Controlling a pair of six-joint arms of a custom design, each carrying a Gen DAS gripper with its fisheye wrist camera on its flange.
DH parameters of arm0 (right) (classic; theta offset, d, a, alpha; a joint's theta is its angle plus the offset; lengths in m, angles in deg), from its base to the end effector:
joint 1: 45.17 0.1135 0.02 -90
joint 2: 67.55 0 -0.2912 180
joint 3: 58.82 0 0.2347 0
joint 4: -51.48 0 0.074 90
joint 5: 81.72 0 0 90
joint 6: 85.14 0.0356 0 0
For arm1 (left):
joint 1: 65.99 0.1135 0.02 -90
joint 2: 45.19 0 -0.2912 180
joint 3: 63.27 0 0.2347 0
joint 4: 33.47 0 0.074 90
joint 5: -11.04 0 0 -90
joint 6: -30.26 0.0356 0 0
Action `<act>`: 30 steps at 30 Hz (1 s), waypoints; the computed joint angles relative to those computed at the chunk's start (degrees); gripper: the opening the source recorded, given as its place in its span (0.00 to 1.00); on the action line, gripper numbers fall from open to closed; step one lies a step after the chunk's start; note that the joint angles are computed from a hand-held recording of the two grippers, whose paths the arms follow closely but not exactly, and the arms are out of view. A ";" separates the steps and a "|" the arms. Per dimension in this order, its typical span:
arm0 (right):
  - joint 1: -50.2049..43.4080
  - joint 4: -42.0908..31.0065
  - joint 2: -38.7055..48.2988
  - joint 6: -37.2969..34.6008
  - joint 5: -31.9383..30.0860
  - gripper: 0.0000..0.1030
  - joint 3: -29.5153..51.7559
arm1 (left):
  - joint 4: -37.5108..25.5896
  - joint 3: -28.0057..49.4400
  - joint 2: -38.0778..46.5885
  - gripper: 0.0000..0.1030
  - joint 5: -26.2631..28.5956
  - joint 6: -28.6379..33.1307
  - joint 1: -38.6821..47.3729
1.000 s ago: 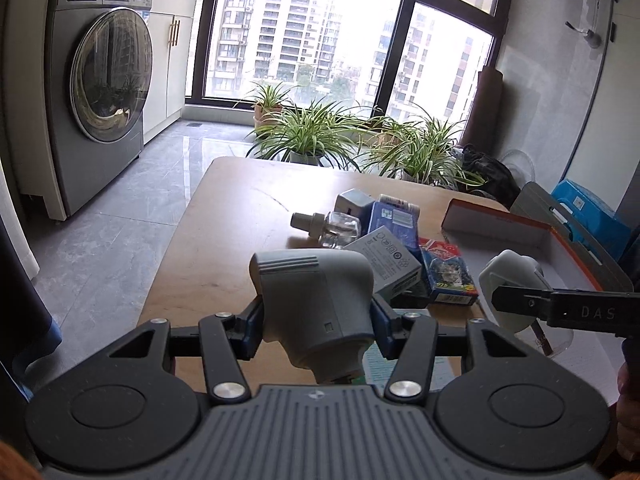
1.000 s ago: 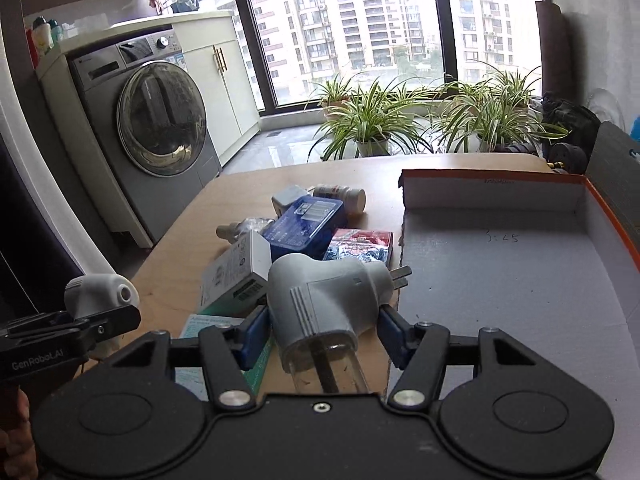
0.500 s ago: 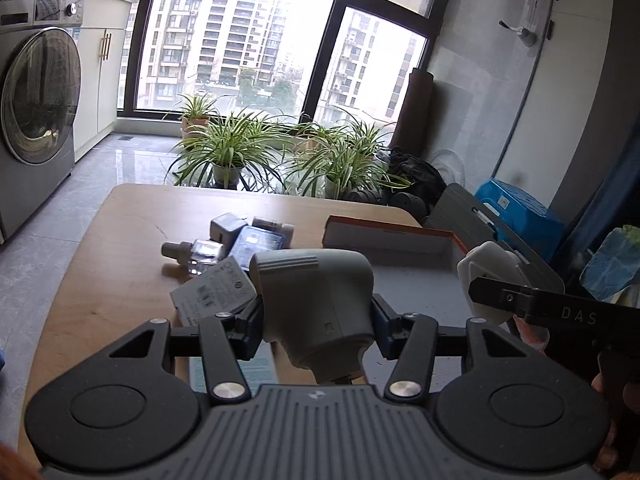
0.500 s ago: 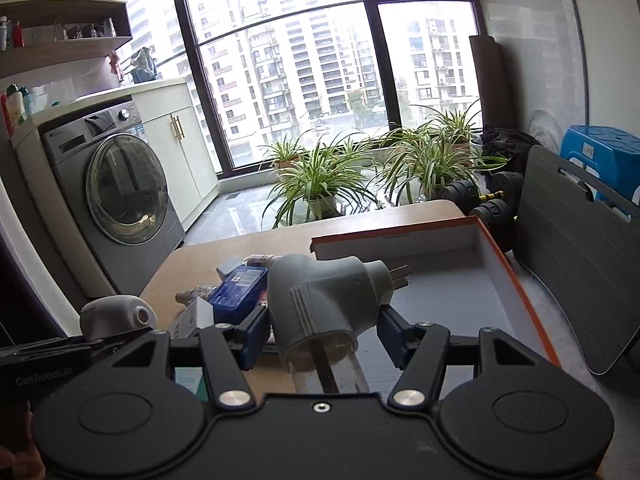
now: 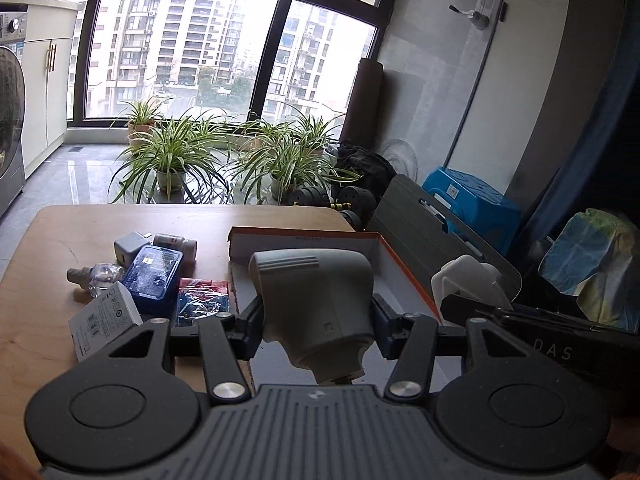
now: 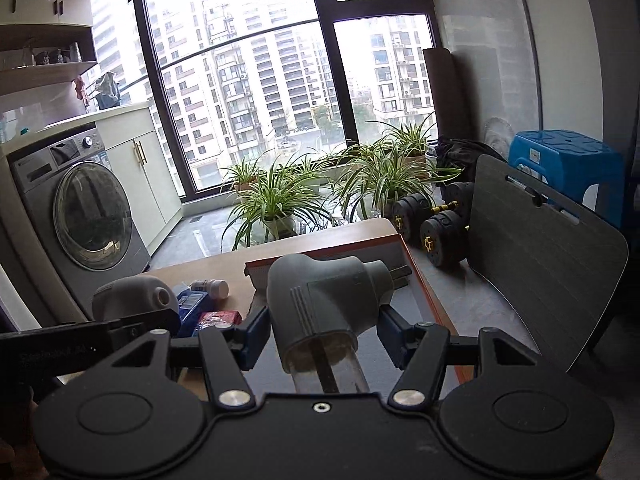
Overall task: Organize rigid objects
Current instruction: 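Carry both held diffusers over the grey cardboard tray with both tools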
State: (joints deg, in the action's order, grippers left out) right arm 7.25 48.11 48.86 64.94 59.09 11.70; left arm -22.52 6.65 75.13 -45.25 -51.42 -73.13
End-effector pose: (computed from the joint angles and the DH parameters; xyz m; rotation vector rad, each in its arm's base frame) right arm 0.2511 0.2810 0.1327 0.4952 2.0113 0.0915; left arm 0.3911 -0.0689 0.1182 0.6016 2.1162 -0.6492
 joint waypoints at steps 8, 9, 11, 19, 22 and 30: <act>-0.75 0.74 0.47 -0.62 -1.52 0.68 -0.46 | -1.35 -1.03 -1.69 0.52 -1.12 0.17 -0.16; -0.77 0.76 0.63 -0.87 -1.77 0.68 -0.33 | -1.33 -1.29 -1.86 0.52 -1.41 0.19 -0.26; -0.95 0.67 0.85 -1.40 -2.27 0.68 -0.05 | -1.02 -1.53 -1.83 0.52 -2.36 0.14 -0.73; -1.45 -1.73 1.69 -3.15 -3.95 0.68 2.37 | -1.26 -1.94 -1.99 0.52 -3.37 0.75 -0.76; -1.39 -2.28 2.00 -3.40 -4.28 0.68 2.87 | -1.13 -2.23 -2.03 0.52 -3.51 0.80 -0.74; -1.37 -3.03 2.49 -3.94 -4.75 0.68 3.74 | -1.31 -2.45 -1.60 0.53 -4.03 0.90 -0.89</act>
State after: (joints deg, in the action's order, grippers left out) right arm 5.87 45.09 51.35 61.00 54.34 15.43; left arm -23.83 4.20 73.53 -49.28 -50.52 -74.02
